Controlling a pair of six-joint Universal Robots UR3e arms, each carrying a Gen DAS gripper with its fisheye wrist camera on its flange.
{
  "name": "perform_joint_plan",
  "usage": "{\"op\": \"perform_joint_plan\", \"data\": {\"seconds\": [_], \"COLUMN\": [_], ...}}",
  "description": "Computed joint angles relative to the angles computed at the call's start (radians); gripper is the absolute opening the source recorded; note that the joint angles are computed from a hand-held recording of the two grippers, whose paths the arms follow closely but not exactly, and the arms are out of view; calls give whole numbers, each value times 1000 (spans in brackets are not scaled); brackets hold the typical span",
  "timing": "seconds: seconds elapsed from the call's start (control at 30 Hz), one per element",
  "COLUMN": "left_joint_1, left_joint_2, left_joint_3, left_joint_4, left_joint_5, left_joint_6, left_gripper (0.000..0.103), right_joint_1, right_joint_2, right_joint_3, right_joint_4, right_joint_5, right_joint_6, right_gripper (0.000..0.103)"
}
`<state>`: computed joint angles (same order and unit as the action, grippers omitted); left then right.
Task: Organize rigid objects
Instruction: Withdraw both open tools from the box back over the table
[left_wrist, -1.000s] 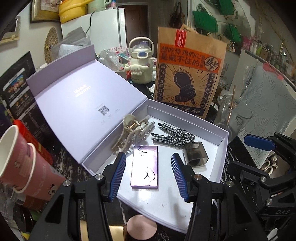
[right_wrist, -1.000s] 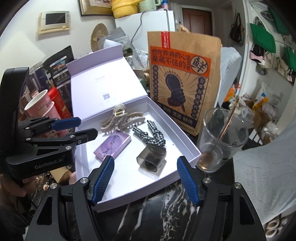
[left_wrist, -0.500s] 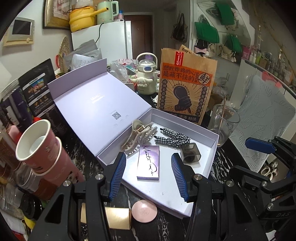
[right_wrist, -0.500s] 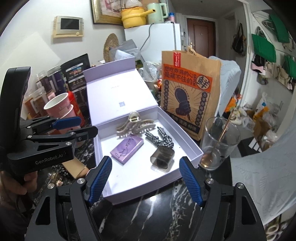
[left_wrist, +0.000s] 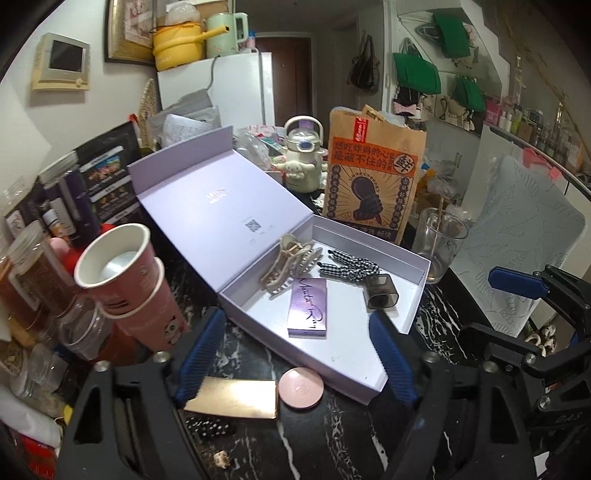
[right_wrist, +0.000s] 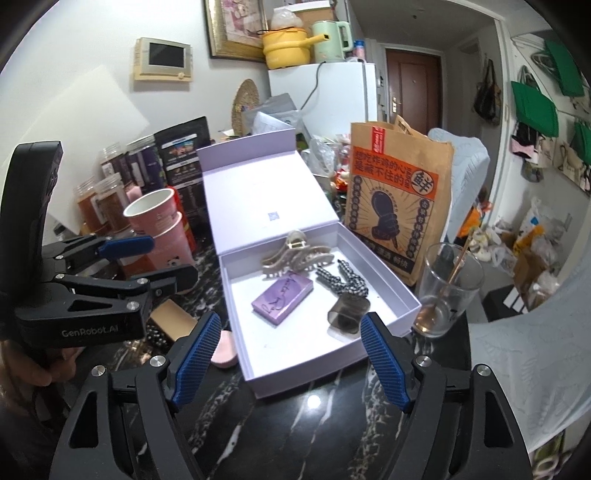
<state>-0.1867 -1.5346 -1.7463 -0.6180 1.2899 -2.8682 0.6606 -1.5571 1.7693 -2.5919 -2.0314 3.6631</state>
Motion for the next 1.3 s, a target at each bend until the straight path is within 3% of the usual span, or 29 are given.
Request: {"op": "perform_joint_plan", "data": {"seconds": [0.5, 1.1, 1.3], "left_joint_1": [173, 572, 725], "left_joint_2": [242, 500, 581], "left_joint_3": [-209, -381, -441], "left_joint_4": [-12, -253, -370], "left_joint_5": [-39, -216, -288], "left_joint_6": [50, 261, 376], "left_gripper": [81, 81, 81], "right_joint_1": [99, 145, 159], "right_joint_2": [82, 306, 420], "right_joint_3": [-85, -222, -304], "right_joint_4": [-16, -151, -172], "right_joint_5": [-28, 108, 148], "right_joint_6": [17, -12, -27], "right_gripper": [86, 87, 87]}}
